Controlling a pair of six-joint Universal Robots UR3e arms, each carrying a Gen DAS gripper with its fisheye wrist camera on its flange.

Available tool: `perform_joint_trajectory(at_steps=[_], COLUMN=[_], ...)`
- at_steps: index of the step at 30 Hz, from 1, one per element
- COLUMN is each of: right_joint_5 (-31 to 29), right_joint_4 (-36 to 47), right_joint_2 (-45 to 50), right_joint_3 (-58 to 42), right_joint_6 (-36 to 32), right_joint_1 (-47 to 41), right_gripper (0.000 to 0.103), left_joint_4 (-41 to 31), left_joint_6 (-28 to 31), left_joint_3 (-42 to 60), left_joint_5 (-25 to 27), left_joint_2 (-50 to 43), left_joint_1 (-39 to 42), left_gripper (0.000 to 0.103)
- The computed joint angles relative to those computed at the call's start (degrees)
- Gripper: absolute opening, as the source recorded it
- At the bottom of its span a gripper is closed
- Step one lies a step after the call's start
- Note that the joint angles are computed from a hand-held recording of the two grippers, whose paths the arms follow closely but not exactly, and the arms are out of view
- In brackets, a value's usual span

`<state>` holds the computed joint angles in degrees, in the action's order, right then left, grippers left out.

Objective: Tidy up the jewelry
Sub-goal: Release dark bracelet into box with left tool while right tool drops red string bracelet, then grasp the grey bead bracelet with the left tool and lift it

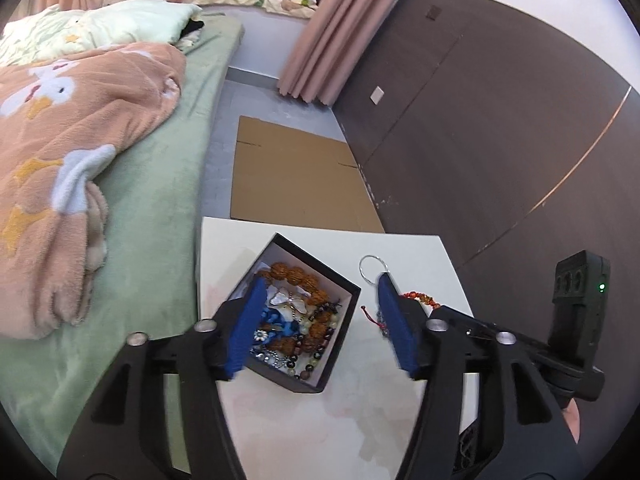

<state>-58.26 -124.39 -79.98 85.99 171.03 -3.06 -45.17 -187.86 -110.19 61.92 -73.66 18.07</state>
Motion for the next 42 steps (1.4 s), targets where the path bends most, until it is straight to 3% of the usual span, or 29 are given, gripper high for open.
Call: perform_joint_trajectory(at_steps=[7, 9, 10, 12, 14, 20, 32, 36, 42], right_joint_5=[1.1, 4.0, 4.4, 2.3, -0.1, 0.0, 4.9, 2.6, 1.6], right_joint_4=[1.8, 1.5, 1.9, 2.7, -1.2, 1.5, 6.2, 6.2, 6.7], right_joint_2=[2.1, 4.0, 4.8, 6.0, 4.0, -1.3, -13.3, -11.9, -11.0], right_joint_3=[-6.7, -8.9, -9.9, -11.3, -7.9, -2.7, 11.2, 12.1, 11.5], right_joint_6=[1.7, 2.5, 2.6, 3.9, 4.3, 1.4, -5.4, -6.4, -8.0], right_joint_1=[4.6, 5.4, 5.8, 6.7, 6.6, 0.7, -16.6, -18.3, -21.0], right_gripper=[0.008, 0.012, 0.04, 0.078, 0.077, 0.077, 0.082, 0.074, 0.072], left_joint_4=[-2.7, -3.2, -3.5, -3.9, -4.3, -2.7, 5.0, 6.7, 6.0], left_joint_6=[1.2, 1.3, 1.4, 1.5, 1.4, -0.4, -6.3, -6.4, -7.8], left_joint_3=[-1.9, -2.3, -2.4, -2.7, -2.6, -1.8, 3.4, 6.2, 12.1], left_joint_5=[-0.6, -0.5, -0.8, -1.3, -1.1, 0.4, 8.1, 8.6, 9.8], left_joint_2=[3.9, 4.7, 5.1, 5.6, 5.9, 3.9, -7.2, -11.6, -19.5], left_joint_1=[4.1, 5.0, 5.5, 6.1, 5.9, 3.0, -11.5, -16.6, -22.6], left_gripper=[0.079, 0.081, 0.084, 0.085, 0.086, 0.086, 0.086, 0.085, 0.061])
